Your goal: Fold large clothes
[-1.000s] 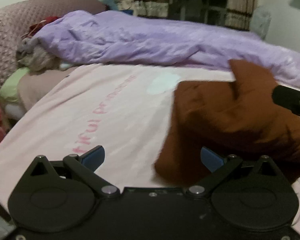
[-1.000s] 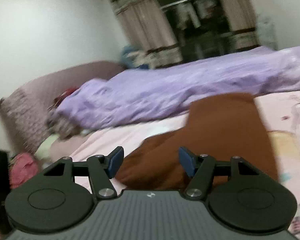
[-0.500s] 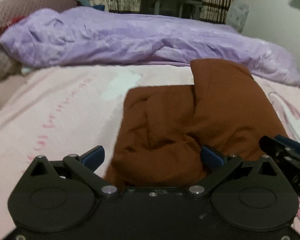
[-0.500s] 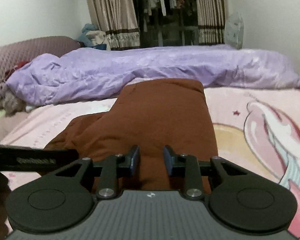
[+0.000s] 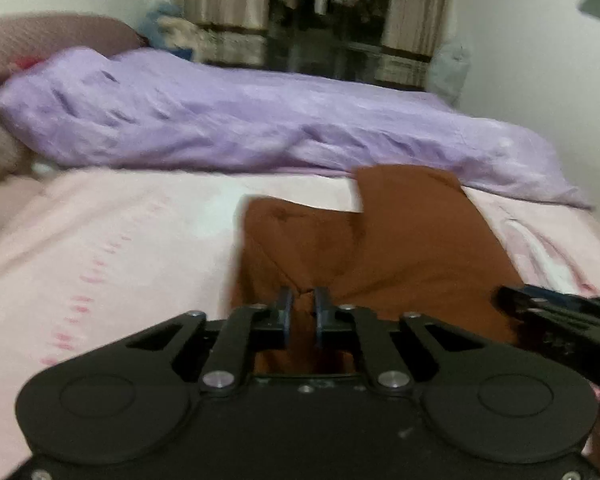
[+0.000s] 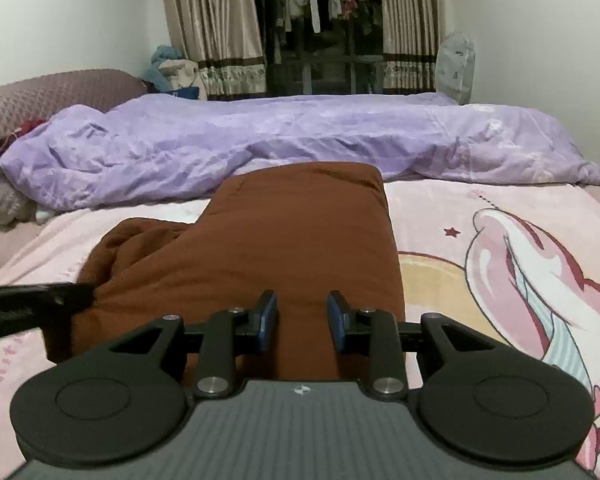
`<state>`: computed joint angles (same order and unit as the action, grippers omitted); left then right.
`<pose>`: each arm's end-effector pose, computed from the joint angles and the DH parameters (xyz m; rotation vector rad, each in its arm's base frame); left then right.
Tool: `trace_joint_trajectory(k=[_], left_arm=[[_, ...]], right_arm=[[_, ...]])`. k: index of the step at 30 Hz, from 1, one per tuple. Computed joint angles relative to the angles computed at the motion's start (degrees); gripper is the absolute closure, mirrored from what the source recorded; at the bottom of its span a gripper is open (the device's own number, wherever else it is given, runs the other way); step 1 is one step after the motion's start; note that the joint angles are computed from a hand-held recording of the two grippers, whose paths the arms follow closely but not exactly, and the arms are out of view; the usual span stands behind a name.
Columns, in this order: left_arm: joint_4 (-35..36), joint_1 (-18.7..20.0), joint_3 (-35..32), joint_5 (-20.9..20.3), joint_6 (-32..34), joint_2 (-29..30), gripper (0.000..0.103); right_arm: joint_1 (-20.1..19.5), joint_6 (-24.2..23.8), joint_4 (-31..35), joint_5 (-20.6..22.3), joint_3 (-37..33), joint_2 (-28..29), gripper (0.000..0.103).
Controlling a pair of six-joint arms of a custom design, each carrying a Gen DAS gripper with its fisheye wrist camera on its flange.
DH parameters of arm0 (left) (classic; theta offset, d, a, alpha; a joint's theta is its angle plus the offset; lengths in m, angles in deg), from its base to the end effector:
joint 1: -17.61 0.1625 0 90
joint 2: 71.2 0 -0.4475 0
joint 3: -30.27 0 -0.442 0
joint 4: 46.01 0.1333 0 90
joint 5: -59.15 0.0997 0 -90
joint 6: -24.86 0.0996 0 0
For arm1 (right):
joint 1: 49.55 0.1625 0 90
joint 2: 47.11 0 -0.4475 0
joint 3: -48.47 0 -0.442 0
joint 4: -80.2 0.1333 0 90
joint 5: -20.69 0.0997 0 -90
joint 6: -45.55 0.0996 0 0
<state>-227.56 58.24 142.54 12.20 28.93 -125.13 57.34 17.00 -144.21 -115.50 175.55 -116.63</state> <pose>-0.3385 -0.5557 0.1417 0.8486 2.3300 -1.0519 0.1992 -0.4448 0.2901 0.1376 -1.9528 1.3831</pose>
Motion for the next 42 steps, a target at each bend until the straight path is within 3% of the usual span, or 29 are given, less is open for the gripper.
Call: trace_joint_trajectory(k=[1, 5, 8, 11, 12, 13, 15, 17, 19, 23, 28, 29, 31, 33, 38, 42], left_arm=[[-1.4, -0.2, 0.3, 1.7, 0.9, -0.1, 0.096], [5.1, 2.3, 0.4, -2.7, -3.2, -2.4, 0.095], [8.4, 3.9, -0.6, -5.2, -7.2, -1.9, 0.084], [9.0, 4.7, -1.6, -6.3, -7.7, -0.9, 0.051], [10.4, 4.8, -2.5, -5.2, -8.0, -0.2, 0.032], [11.1, 4.8, -3.1, -3.9, -8.5, 0.4, 0.02], [11.1, 5.4, -3.0, -4.9, -10.0, 0.0, 0.015], [10.5, 7.2, -2.9, -10.7, -11.4, -0.9, 0.018], [10.4, 7.9, -2.7, -14.0, -12.2, -1.9, 0.028], [9.9, 6.8, -1.4, -15.0, -10.0, -3.6, 0.024], [11.1, 7.3, -3.5, -15.1, -7.9, -0.6, 0.024], [11.1, 7.8, -3.8, -16.4, -8.4, -0.2, 0.028], [10.5, 9.0, -3.9, -20.9, -8.9, 0.1, 0.085], [8.4, 8.2, -3.6, -18.6, -8.9, 0.6, 0.091], [-1.1, 4.0, 0.7, -13.8, -4.7, -2.9, 0.093], [-1.8, 3.4, 1.8, -6.9, -3.2, -3.0, 0.092]], right_arm=[[0.1, -0.3, -0.3, -0.2, 0.0, -0.1, 0.067], [-0.5, 0.9, 1.1, 1.2, 0.7, -1.0, 0.066], [-0.9, 0.2, 0.8, 0.7, 0.4, 0.1, 0.066], [-0.6, -1.7, -0.6, -0.2, -0.1, 1.1, 0.065], [-0.6, -1.8, -0.7, -0.3, -0.1, 1.1, 0.064], [-0.6, -1.9, -0.7, -0.5, -0.2, 1.1, 0.064], [-0.7, -1.8, -0.6, -0.5, -0.3, 1.0, 0.063], [-0.7, -1.8, -0.9, -0.6, -0.4, 1.2, 0.063], [-0.5, -2.3, -1.4, -1.1, -0.5, 1.5, 0.063], [-0.4, -1.9, -1.3, -1.0, -0.2, 1.1, 0.062], [-0.1, -2.6, -1.7, -1.9, -0.7, 1.6, 0.062], [-0.1, -2.7, -1.6, -2.0, -0.7, 1.6, 0.062], [-0.1, -2.8, -1.2, -1.9, -0.6, 1.4, 0.062], [0.0, -2.6, -0.7, -1.7, -0.6, 1.3, 0.062], [1.3, -3.1, -1.1, -1.5, -0.4, 0.2, 0.062], [1.4, -4.0, -2.2, 0.1, 0.4, -0.5, 0.06]])
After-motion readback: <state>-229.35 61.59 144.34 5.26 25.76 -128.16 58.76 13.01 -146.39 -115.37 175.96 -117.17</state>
